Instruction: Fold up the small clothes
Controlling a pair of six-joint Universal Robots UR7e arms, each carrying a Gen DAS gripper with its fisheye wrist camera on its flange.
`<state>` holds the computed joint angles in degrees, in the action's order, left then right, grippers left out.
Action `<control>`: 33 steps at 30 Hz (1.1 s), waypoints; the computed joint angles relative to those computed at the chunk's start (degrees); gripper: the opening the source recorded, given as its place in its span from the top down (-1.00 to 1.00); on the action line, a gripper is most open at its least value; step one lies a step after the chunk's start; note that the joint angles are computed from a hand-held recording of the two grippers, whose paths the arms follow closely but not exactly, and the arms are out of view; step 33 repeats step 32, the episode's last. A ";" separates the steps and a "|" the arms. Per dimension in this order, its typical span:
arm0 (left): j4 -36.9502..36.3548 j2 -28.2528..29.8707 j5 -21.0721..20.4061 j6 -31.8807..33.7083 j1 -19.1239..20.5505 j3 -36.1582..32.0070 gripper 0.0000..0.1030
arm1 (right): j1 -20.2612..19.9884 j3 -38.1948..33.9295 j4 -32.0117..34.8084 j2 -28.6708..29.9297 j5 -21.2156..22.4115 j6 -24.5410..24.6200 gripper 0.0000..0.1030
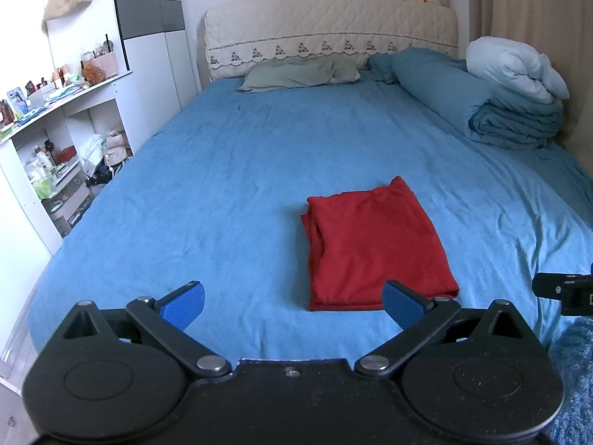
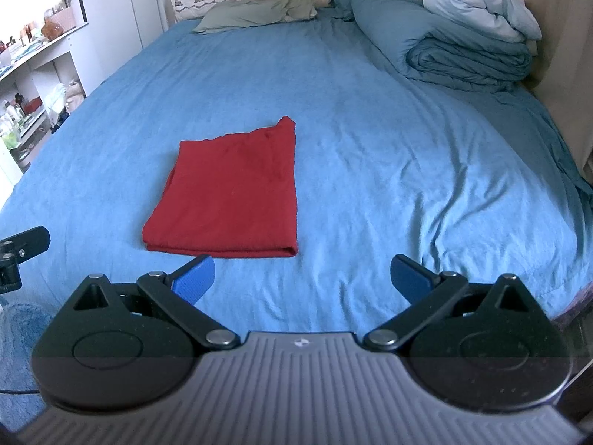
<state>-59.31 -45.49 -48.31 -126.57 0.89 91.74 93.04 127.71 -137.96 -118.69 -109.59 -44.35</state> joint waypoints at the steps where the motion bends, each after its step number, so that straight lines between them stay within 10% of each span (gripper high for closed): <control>1: 0.04 0.00 0.04 -0.04 -0.03 -0.02 -1.00 | 0.00 -0.07 0.08 0.01 0.01 -0.04 -1.00; 33: 1.61 0.37 1.18 -0.96 -0.63 -0.31 -1.00 | 1.22 -0.01 0.01 -0.11 -0.28 0.34 -1.00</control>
